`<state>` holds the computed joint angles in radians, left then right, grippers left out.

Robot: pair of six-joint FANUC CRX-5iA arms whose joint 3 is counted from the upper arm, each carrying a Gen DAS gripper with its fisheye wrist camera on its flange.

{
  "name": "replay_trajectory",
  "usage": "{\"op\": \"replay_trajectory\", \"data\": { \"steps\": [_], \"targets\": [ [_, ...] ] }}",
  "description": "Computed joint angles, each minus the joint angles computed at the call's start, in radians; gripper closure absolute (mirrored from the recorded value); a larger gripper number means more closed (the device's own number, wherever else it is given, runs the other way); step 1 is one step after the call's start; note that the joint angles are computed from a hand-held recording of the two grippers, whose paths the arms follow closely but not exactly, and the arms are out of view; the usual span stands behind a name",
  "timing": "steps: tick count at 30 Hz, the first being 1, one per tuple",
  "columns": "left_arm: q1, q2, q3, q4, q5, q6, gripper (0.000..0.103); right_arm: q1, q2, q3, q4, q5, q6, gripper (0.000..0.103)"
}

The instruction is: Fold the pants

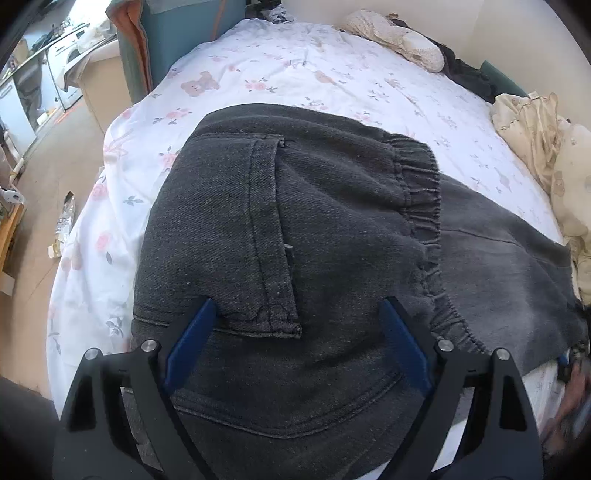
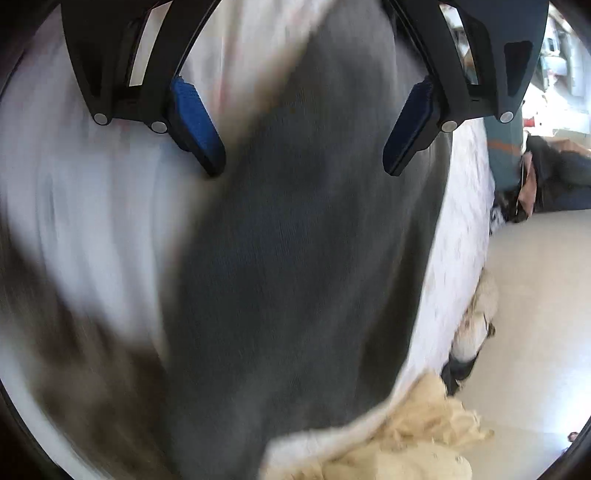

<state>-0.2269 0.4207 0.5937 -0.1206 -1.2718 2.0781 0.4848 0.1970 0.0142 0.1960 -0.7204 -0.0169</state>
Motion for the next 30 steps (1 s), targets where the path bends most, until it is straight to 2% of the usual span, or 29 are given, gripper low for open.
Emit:
{"op": "replay_trajectory", "data": {
  "steps": [3, 6, 8, 9, 11, 12, 13, 15, 16, 21, 22, 24, 27, 30],
  "targets": [
    [0.006, -0.017, -0.018, 0.017, 0.028, -0.02, 0.015, -0.07, 0.047, 0.057, 0.002, -0.004, 0.037, 0.014],
    [-0.005, -0.038, -0.024, -0.022, 0.055, -0.015, 0.015, -0.126, 0.083, 0.09, 0.018, 0.012, 0.045, 0.014],
    [-0.01, -0.047, -0.028, -0.032, 0.075, -0.031, 0.015, -0.151, 0.081, 0.08, 0.041, 0.042, 0.02, 0.016],
    [-0.015, -0.05, -0.027, -0.044, 0.082, -0.037, 0.015, -0.16, 0.083, 0.083, 0.04, 0.049, 0.014, 0.02],
    [-0.023, -0.051, -0.021, -0.059, 0.091, -0.046, 0.015, -0.167, 0.084, 0.079, 0.059, 0.058, -0.01, 0.038],
    [-0.024, -0.05, -0.019, -0.056, 0.095, -0.051, 0.015, -0.166, 0.081, 0.072, 0.083, 0.055, -0.023, 0.066],
    [-0.023, -0.046, -0.013, -0.05, 0.096, -0.055, 0.015, -0.163, 0.08, 0.072, 0.106, 0.038, -0.026, 0.088],
    [-0.021, -0.038, 0.0, -0.03, 0.092, -0.062, 0.015, -0.156, 0.041, 0.011, 0.185, 0.09, -0.086, 0.089],
    [-0.02, -0.038, 0.002, -0.021, 0.094, -0.063, 0.015, -0.149, 0.023, -0.017, 0.257, 0.119, -0.134, 0.094],
    [-0.005, -0.062, -0.006, 0.007, 0.117, -0.046, 0.015, -0.109, -0.031, -0.03, 0.38, 0.219, -0.062, 0.094],
    [-0.003, -0.067, -0.008, 0.007, 0.12, -0.036, 0.015, -0.091, -0.034, -0.011, 0.375, 0.217, -0.006, 0.094],
    [0.008, -0.087, -0.027, 0.02, 0.137, -0.014, 0.015, -0.046, -0.012, 0.095, 0.287, 0.191, 0.203, 0.094],
    [0.017, -0.102, -0.037, 0.023, 0.137, 0.01, 0.015, 0.04, 0.044, 0.259, 0.209, 0.101, 0.458, 0.094],
    [0.02, -0.11, -0.031, 0.003, 0.113, 0.041, 0.015, 0.126, 0.109, 0.376, 0.182, 0.044, 0.578, 0.094]
  ]
}}
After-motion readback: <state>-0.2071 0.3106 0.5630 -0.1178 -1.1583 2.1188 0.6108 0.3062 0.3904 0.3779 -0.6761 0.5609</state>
